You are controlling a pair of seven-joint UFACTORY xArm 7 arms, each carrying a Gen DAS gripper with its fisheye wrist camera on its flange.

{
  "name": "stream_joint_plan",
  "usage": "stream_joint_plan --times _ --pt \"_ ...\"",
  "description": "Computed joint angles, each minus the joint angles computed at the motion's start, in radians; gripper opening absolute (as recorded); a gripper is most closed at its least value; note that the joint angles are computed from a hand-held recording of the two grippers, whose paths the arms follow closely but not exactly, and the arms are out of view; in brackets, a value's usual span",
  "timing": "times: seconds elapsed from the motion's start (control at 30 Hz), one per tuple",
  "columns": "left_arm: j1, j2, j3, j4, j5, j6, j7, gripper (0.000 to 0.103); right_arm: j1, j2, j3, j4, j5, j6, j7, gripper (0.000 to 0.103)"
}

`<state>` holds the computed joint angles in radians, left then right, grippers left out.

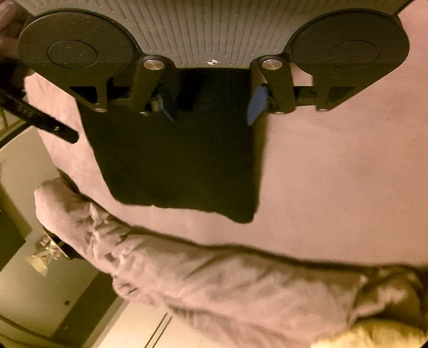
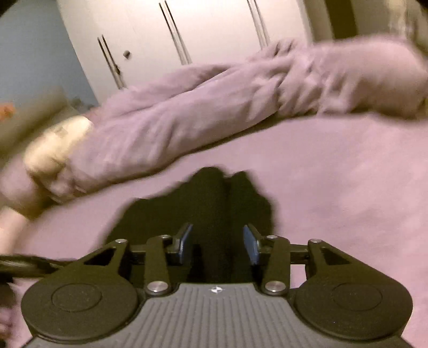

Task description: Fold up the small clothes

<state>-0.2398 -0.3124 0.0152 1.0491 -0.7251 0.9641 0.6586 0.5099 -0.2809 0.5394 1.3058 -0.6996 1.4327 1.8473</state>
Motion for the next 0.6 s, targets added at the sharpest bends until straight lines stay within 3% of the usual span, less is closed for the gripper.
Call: stream_joint_plan --times 0.07,0.1,0.2,0.3,0.37,0.43,0.5,0.53,0.6 --pt "-0.004 -0.079 0.007 -0.081 -0.037 -0.034 0.020 0.080 0.126 0.050 -0.039 0.049 -0.099 0.037 0.015 0.042" --pt "-0.008 -0.104 0.006 -0.106 -0.034 -0.037 0.017 0.080 0.166 0.056 -0.053 0.043 -0.148 -0.007 -0.003 0.043" --pt "-0.017 -0.163 -0.025 -0.188 0.036 -0.068 -0.006 0.081 0.108 0.086 0.005 0.041 -0.121 -0.110 -0.077 0.040" --pt "-0.026 -0.188 -0.052 -0.237 0.111 -0.106 -0.074 0.094 0.072 0.167 0.054 0.079 -0.014 0.023 -0.161 0.033" --pt "-0.037 -0.206 -0.067 -0.270 0.147 -0.137 -0.126 0.097 0.132 0.142 -0.003 0.007 -0.010 0.008 -0.143 0.037" --pt "-0.044 -0.247 -0.102 -0.334 0.209 -0.231 -0.148 0.102 0.145 0.081 -0.029 -0.082 -0.013 -0.067 -0.080 0.040" --pt "-0.052 -0.300 -0.113 -0.368 0.254 -0.267 -0.184 0.102 0.139 0.059 -0.040 -0.112 -0.010 -0.101 -0.072 0.041" --pt "-0.056 -0.332 -0.109 -0.373 0.275 -0.257 -0.204 0.102 0.135 0.062 -0.036 -0.098 -0.002 -0.091 -0.070 0.042" --pt "-0.068 -0.397 -0.091 -0.383 0.319 -0.213 -0.230 0.101 0.137 0.101 -0.010 -0.017 0.013 0.004 -0.087 0.059"
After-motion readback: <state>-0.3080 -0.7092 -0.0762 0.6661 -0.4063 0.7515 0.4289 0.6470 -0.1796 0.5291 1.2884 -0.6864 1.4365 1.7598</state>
